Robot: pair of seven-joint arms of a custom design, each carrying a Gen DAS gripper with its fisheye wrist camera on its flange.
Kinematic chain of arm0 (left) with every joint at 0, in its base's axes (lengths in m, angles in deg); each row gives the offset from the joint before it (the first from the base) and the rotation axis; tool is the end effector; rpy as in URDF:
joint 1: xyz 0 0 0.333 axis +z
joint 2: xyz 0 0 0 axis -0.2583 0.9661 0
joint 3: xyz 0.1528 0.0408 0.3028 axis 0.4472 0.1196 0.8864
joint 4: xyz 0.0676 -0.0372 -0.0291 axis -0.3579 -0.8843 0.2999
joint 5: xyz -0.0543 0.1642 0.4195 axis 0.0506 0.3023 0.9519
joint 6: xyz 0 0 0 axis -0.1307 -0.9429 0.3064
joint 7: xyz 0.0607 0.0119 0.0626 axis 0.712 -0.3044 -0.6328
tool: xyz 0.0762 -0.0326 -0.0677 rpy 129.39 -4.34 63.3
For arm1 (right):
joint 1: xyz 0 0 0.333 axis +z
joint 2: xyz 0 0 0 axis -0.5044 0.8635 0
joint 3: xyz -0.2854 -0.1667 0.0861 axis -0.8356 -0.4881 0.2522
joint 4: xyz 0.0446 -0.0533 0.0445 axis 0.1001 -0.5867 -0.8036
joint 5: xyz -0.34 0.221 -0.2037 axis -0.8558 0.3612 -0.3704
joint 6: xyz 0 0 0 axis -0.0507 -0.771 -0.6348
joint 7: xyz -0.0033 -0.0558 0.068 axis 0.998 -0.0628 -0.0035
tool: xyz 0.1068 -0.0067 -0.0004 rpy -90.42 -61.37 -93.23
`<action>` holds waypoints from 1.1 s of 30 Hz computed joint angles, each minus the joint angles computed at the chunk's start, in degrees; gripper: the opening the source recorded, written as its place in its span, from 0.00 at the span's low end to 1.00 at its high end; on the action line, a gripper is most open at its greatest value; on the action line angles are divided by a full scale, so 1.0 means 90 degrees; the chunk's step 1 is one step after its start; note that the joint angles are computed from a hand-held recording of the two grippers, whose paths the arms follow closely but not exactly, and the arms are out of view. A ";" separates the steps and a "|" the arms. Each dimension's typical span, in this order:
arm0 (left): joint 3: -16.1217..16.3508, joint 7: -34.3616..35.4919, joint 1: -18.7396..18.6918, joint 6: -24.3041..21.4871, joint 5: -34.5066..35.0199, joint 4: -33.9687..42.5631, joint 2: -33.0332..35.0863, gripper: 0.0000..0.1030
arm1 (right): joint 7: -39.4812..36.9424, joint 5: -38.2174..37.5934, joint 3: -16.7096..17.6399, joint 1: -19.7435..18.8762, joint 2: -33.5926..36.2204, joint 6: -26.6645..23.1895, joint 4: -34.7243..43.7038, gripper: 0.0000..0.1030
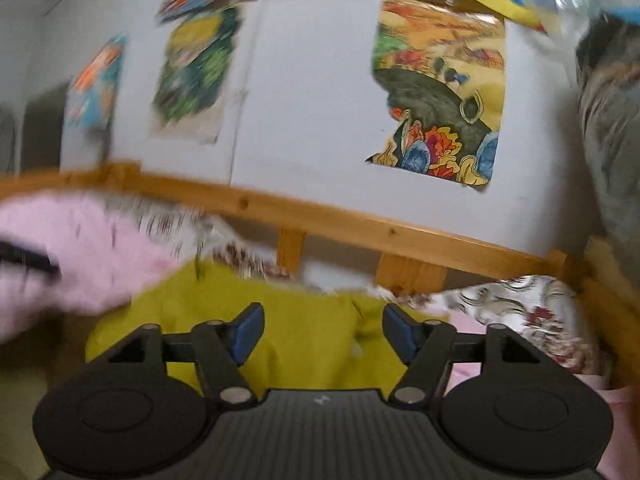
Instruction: Fold large clothes
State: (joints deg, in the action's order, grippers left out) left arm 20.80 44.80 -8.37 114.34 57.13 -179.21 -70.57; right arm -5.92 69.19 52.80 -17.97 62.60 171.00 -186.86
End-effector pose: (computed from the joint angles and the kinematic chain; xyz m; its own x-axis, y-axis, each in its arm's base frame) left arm 0.3888 -0.1466 0.5014 0.3515 -0.9068 0.2328 -0.2863 -0.3408 -0.8955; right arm 0.5753 0.0850 0.5566 0.7775 -0.6205 0.1023 -0.1180 -0.3036 -0.9455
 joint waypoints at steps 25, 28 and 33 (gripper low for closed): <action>0.0431 0.1743 -0.1227 -0.0884 -0.1774 -0.0067 0.0945 0.99 | -0.1720 -0.0187 0.0236 0.0095 -0.0115 0.0918 -0.1159 0.92; 0.0163 0.1725 -0.1462 -0.1011 -0.1899 -0.0419 0.0219 0.99 | -0.1274 -0.0775 -0.0081 -0.0076 -0.0911 0.0398 -0.1642 0.99; -0.0263 0.1699 -0.2369 -0.1489 -0.2426 -0.1032 -0.1012 0.99 | -0.0127 -0.2386 -0.0552 -0.0560 -0.2323 -0.0661 -0.2471 1.00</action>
State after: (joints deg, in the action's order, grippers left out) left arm 18.43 60.09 -29.69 100.94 35.30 -188.49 -79.68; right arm -7.07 47.72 47.82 -23.01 41.70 165.05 -209.09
